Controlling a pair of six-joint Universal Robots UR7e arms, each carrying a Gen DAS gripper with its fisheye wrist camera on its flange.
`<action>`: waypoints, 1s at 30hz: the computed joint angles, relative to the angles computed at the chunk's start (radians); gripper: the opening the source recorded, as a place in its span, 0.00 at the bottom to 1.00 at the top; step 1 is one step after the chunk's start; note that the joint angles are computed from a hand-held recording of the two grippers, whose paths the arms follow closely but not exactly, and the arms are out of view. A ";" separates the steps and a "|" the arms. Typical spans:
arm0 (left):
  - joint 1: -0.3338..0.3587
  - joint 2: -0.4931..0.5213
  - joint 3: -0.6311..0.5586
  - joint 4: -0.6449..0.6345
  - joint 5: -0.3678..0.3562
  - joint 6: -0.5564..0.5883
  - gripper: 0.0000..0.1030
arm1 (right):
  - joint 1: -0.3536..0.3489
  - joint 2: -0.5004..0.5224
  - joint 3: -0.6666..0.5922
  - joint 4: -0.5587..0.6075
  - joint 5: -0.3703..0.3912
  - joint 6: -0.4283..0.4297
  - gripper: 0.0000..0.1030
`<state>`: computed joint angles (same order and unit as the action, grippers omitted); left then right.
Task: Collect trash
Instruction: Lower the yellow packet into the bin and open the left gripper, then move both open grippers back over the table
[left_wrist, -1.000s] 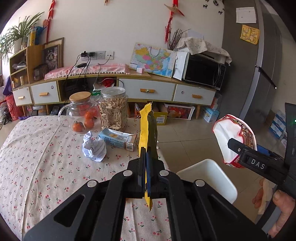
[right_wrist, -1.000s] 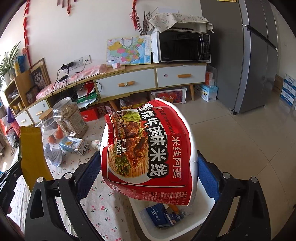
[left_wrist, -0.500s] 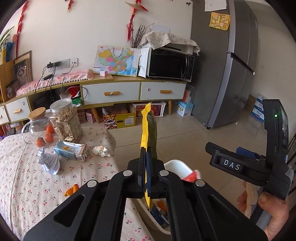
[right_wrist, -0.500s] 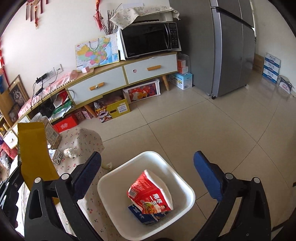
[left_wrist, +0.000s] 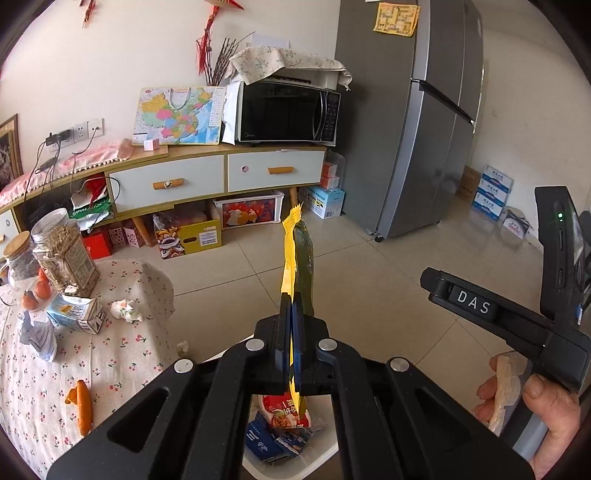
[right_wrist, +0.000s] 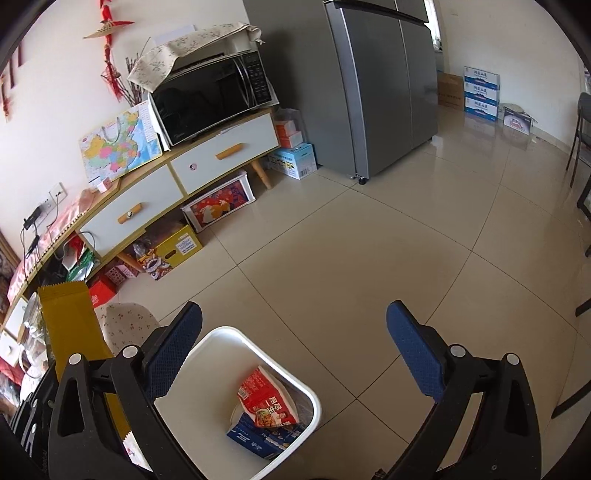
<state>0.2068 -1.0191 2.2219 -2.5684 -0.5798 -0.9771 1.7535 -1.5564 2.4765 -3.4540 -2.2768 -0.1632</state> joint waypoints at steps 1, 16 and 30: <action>0.006 0.013 -0.007 -0.017 -0.009 0.012 0.01 | -0.009 -0.006 0.001 -0.003 -0.001 0.001 0.93; 0.034 0.041 -0.040 0.008 -0.038 -0.039 0.62 | 0.011 0.042 0.003 -0.138 -0.076 -0.100 0.93; -0.015 -0.129 -0.028 0.609 0.108 -0.482 0.87 | 0.166 0.218 -0.009 -0.298 -0.166 -0.269 0.93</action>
